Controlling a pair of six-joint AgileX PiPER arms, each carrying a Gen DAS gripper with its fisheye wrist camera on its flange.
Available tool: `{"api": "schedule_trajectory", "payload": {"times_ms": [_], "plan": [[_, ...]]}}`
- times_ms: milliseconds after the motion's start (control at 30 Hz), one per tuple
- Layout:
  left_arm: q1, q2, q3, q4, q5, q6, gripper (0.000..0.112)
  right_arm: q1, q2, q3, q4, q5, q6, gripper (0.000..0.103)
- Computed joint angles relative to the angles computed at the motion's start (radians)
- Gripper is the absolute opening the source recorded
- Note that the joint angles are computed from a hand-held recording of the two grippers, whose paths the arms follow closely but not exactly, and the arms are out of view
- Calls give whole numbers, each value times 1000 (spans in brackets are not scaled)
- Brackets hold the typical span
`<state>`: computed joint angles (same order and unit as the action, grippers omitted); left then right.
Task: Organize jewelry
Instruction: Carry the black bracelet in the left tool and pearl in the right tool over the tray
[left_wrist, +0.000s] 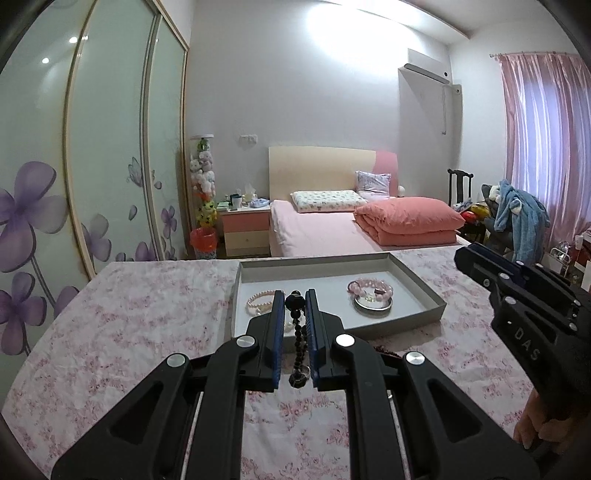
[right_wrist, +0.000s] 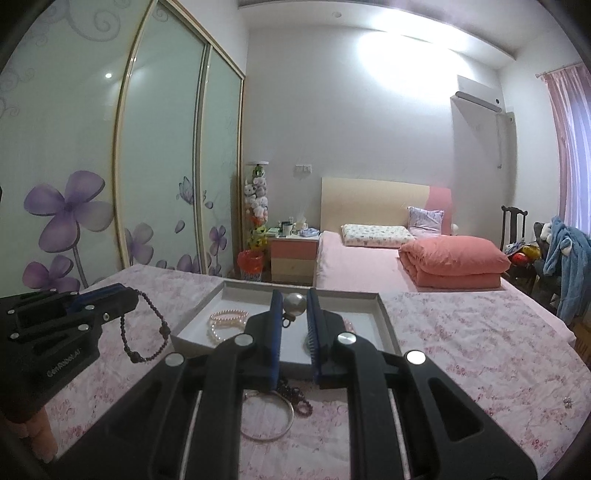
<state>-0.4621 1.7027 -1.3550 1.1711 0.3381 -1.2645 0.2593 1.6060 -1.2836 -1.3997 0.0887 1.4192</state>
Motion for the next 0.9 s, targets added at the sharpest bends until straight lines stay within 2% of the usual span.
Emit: {"api": "schedule_trajectory", "payload": {"times_ms": [133,333,567,900], "plan": [[0,14,-23,37,18,-26,12,2,6,-20,-41,20,39,14],[12,38,-73,20,29,-9,12,-5,34,-67,-18,40,16,14],[29,91,-166,-90,39,98,12,-15,81,-140,89,53,-92,14],[41,164,-272,-175,55,197,12,-33,170,-262,377,55,-367,14]]}}
